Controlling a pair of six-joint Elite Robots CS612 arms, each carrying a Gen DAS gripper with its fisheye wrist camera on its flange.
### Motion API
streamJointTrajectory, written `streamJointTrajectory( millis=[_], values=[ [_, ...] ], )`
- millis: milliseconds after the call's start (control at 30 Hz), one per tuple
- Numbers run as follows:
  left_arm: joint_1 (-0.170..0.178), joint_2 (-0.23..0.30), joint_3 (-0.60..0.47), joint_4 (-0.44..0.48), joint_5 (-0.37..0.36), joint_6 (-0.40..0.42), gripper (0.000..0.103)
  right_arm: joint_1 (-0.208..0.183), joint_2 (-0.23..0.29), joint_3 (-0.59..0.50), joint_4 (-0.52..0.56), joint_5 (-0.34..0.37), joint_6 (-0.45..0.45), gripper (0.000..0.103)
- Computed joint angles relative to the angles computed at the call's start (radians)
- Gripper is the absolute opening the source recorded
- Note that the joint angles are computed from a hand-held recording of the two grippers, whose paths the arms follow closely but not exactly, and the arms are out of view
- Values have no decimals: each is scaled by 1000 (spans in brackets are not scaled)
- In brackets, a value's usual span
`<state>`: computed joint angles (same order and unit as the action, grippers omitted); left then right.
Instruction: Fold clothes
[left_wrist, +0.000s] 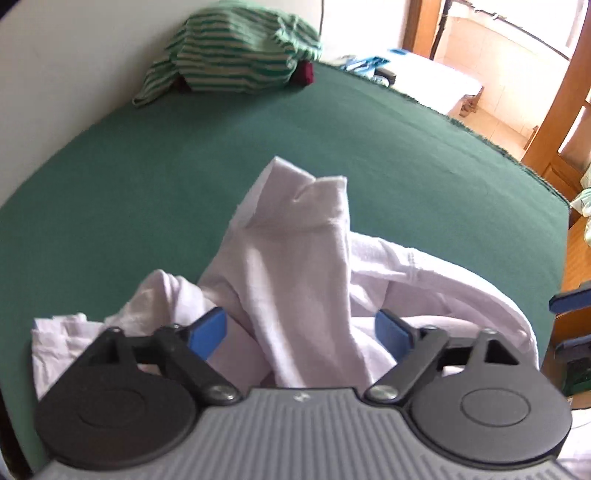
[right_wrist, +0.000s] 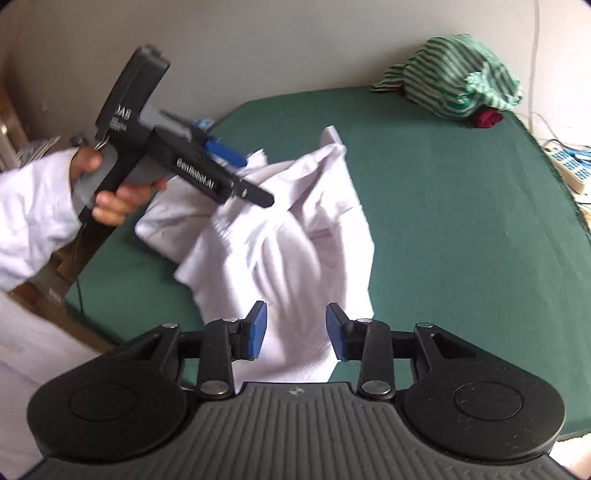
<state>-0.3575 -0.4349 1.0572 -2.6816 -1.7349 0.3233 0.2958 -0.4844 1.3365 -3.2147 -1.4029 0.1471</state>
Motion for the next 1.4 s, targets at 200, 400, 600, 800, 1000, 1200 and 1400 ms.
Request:
streamJointTrajectory(
  millis=[200, 400, 600, 800, 1000, 1200, 1400],
  values=[
    [-23, -14, 70, -104, 118, -33, 27, 18, 77, -145, 110, -144, 75, 42],
    [20, -73, 150, -219, 203, -317, 8, 5, 113, -210, 182, -93, 164, 4],
    [64, -183, 294, -488, 230, -430, 8, -78, 165, -253, -344, 236, 668, 4],
    [89, -218, 369, -734, 89, -445, 28, -82, 195, -331, -757, 174, 926, 4],
    [89, -185, 363, -325, 4, -400, 24, -49, 77, -131, -295, 25, 708, 4],
    [49, -200, 432, -267, 88, -186, 44, 46, 16, -55, 152, -321, 228, 35],
    [35, -226, 470, -426, 86, -47, 90, 111, 88, -126, -52, -438, -307, 59]
  ],
)
